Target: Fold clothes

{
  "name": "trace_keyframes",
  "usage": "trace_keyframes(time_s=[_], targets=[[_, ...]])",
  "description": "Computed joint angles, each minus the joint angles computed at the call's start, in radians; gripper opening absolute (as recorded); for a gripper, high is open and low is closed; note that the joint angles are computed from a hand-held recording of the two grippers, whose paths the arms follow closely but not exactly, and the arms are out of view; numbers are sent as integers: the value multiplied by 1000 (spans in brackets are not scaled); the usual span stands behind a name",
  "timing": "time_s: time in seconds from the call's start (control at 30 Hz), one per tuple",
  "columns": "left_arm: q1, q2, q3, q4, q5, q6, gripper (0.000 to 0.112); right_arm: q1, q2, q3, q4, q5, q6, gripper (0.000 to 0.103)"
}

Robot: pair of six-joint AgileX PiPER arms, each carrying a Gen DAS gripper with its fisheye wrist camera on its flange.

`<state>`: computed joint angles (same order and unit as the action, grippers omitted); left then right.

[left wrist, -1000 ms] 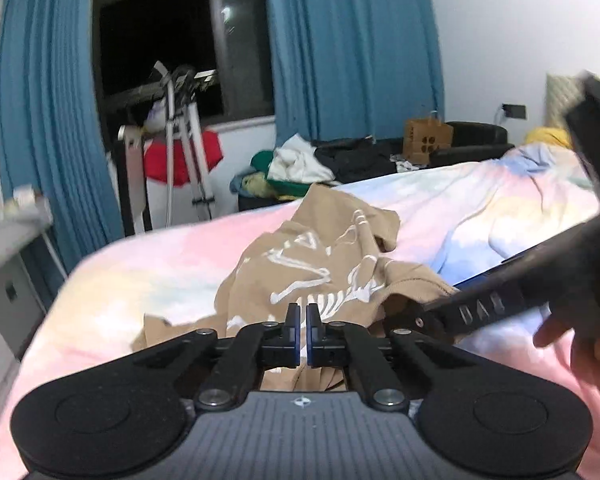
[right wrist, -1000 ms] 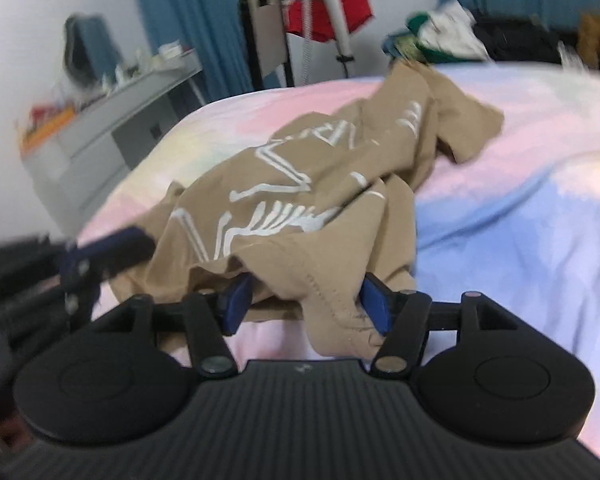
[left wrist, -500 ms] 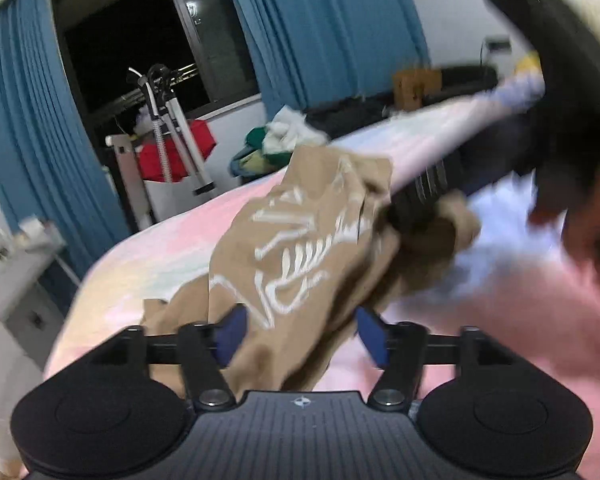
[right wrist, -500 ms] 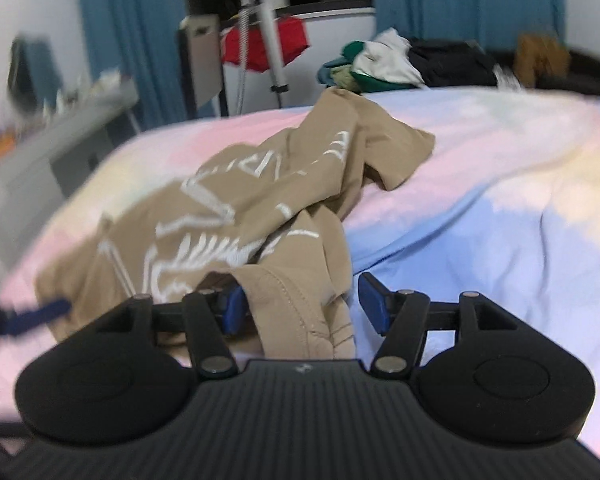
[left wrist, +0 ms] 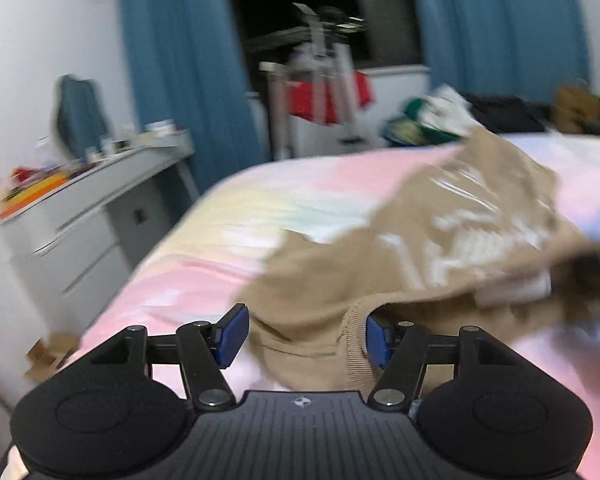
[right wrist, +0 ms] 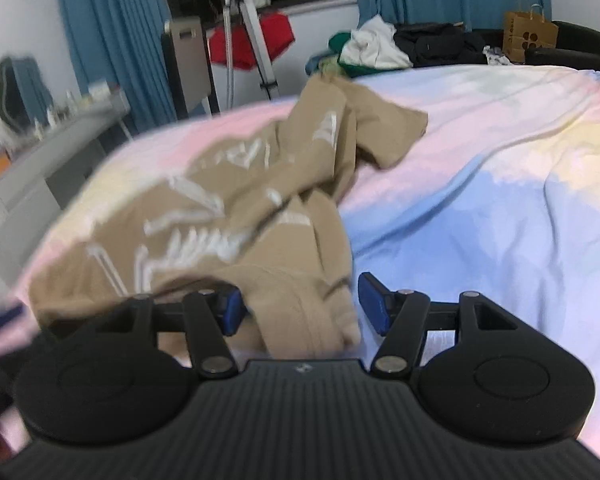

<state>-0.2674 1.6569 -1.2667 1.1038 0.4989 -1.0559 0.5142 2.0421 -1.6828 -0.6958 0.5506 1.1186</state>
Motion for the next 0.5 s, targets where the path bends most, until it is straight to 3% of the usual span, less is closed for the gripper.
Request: trace_keyframes(time_s=[0.07, 0.13, 0.23, 0.3, 0.37, 0.43, 0.5], targets=[[5, -2, -6, 12, 40, -38, 60, 25, 55, -71, 22, 121, -67, 61], [9, -16, 2, -19, 63, -19, 59, 37, 77, -86, 38, 171, -62, 61], [1, -25, 12, -59, 86, 25, 59, 45, 61, -47, -45, 165, 79, 60], [-5, -30, 20, -105, 94, 58, 59, 54, 29, 17, -178, 150, 273, 59], [-6, -34, 22, -166, 100, 97, 59, 65, -5, 80, -311, 135, 452, 52], [0, -46, 29, -251, 101, 136, 56, 80, -31, 126, -438, 147, 606, 31], [16, -27, -1, -336, 85, 182, 46, 107, -48, 159, -568, 194, 735, 24]])
